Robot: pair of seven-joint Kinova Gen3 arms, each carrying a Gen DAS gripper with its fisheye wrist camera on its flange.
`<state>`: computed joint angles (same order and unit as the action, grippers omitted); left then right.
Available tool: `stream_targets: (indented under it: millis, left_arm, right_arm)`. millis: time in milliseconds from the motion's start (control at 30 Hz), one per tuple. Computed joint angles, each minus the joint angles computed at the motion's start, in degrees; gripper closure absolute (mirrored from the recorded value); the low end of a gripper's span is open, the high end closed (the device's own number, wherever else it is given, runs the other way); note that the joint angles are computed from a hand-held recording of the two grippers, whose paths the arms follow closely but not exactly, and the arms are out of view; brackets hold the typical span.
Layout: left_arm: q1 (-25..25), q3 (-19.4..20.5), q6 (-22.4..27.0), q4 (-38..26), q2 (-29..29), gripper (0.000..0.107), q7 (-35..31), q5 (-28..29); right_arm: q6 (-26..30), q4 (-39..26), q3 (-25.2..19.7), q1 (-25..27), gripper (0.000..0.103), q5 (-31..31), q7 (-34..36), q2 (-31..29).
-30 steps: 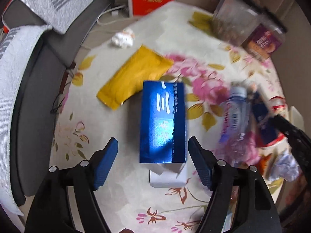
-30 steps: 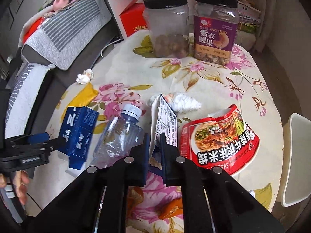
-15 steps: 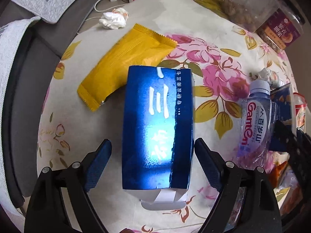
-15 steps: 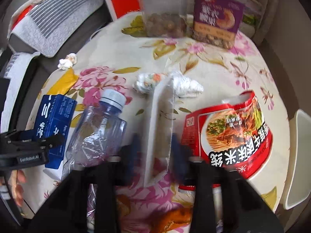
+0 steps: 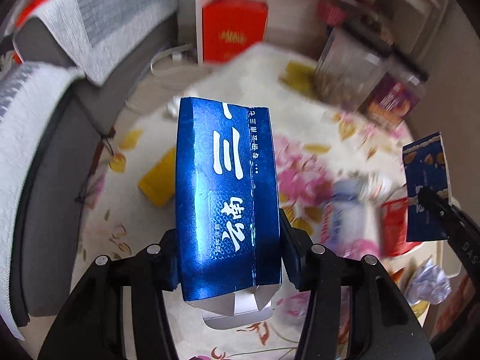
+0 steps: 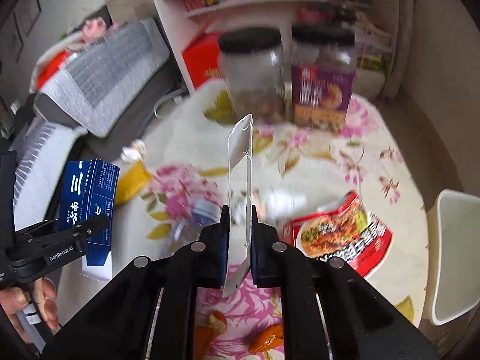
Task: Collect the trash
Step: 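Lift the blue box with the left gripper while the right gripper grasps the white card, then carry the blue box and white card to the white bin and release both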
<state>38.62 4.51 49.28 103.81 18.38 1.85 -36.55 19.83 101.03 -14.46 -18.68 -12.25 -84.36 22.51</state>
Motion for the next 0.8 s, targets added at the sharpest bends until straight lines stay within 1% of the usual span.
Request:
stream_targets:
  millis: [67, 133, 200, 333, 400, 433, 467, 667, 800]
  left_arm:
    - [2.81, -0.72, 2.98, -1.52, 0.04, 0.056, 3.17, -3.69]
    - [4.52, -0.71, 5.39, -2.38, 0.22, 0.056, 5.72, -6.79]
    - [6.46, -0.38, 8.50, -3.79, 0.87, 0.056, 8.26, -9.92]
    - [9.64, 0.40, 14.33, -6.95, 2.78, 0.056, 11.95, -14.62]
    - [11.00, 0.63, 16.28, -8.02, 3.51, 0.056, 13.97, -16.09]
    - [11.73, 0.68, 17.35, -8.86, 3.99, 0.056, 14.93, -16.96]
    - [12.27, 0.79, 18.22, -9.68, 4.59, 0.056, 15.42, -17.55]
    - [15.26, 0.70, 21.52, -14.28, 7.46, 0.056, 16.73, -19.97]
    - [16.48, 0.24, 21.92, -17.30, 9.16, 0.056, 16.18, -20.33]
  right_arm:
    - [-2.27, 1.46, -1.71, 1.75, 0.092, -1.25, 1.38, -1.62]
    - [-4.67, 3.26, -2.99, 3.23, 0.092, -2.29, 2.60, -3.38]
    - [-7.42, 5.22, -2.83, 3.26, 0.092, -2.24, 2.76, -5.22]
    - [-10.45, 7.70, -3.84, 4.84, 0.092, -2.48, 2.85, -7.53]
    - [-11.99, 9.06, -2.74, 4.13, 0.092, -1.76, 1.89, -8.67]
    - [-12.98, 9.93, -1.09, 2.74, 0.092, -0.79, 0.83, -9.49]
    - [-13.84, 10.66, -0.32, 2.18, 0.092, -0.06, 0.09, -10.09]
    - [-16.38, 13.34, -1.30, 5.17, 0.091, 2.19, -2.09, -12.50]
    - [-17.16, 14.39, -3.52, 8.81, 0.091, 2.93, -2.61, -13.53]
